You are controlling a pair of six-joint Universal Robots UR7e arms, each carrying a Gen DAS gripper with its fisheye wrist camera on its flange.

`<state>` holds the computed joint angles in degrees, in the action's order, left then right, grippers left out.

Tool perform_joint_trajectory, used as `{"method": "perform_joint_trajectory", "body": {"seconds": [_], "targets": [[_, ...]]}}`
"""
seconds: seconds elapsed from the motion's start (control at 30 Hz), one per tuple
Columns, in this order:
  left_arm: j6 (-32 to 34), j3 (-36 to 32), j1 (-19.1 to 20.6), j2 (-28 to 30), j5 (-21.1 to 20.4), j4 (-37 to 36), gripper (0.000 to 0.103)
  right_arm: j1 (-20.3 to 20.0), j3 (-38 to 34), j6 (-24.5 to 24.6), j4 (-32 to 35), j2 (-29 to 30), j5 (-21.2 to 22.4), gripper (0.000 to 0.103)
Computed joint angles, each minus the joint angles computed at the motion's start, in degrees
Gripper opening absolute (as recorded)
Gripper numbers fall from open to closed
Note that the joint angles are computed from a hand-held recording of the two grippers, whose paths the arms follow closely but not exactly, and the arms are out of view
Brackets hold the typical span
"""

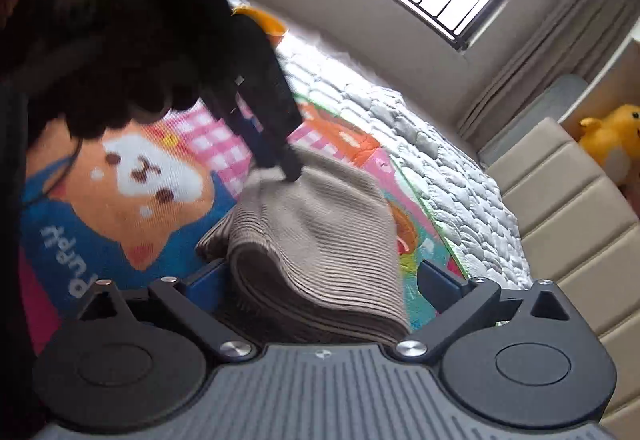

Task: Fold clothes
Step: 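Grasp the folded shirt edge with the left gripper while the right gripper grasps it too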

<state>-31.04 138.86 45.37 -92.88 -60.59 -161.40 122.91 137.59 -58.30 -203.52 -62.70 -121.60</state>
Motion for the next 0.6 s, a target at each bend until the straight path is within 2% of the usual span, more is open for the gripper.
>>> {"method": "perform_joint_trajectory", "body": {"seconds": [0.1, 0.2, 0.23, 0.3, 0.37, 0.43, 0.47, 0.53, 0.6], "targets": [[0.9, 0.1, 0.7, -0.9, 0.2, 2.3, 0.035, -1.1, -1.2, 9.4, 3.6, -3.6, 4.3, 0.103], [1.7, 0.0, 0.2, -0.6, 1.1, 3.1, 0.036, -3.2, -2.9, 17.1, 5.0, -1.6, 5.4, 0.103], [1.9, 0.0, 0.0, -0.5, 1.3, 3.3, 0.036, -4.0, -3.4, 18.3, 5.1, -0.1, 5.3, 0.103], [1.8, 0.1, 0.1, -0.7, 1.2, 3.5, 0.036, -5.2, -4.7, 17.7, 5.3, 4.3, 2.2, 0.103], [1.5, 0.1, 0.2, -0.9, 1.0, 3.8, 0.036, -5.9, -4.6, 15.6, 1.2, 8.4, 1.0, 0.103], [1.2, 0.1, 0.4, -0.9, 1.0, 4.3, 0.036, -5.5, -4.1, 16.2, -2.0, 9.7, 0.5, 0.103], [1.1, 0.1, 0.5, -0.9, 1.0, 4.5, 0.036, -5.3, -4.0, 17.3, -1.5, 9.4, 0.3, 0.103], [1.3, 0.1, 0.9, -0.9, 0.6, 4.2, 0.037, -5.2, -4.3, 20.6, 3.2, 7.3, 0.2, 0.103], [1.5, 0.0, 1.5, -0.9, -0.4, 3.8, 0.037, -5.3, -5.4, 24.8, 11.1, 3.7, 1.6, 0.103]]}}
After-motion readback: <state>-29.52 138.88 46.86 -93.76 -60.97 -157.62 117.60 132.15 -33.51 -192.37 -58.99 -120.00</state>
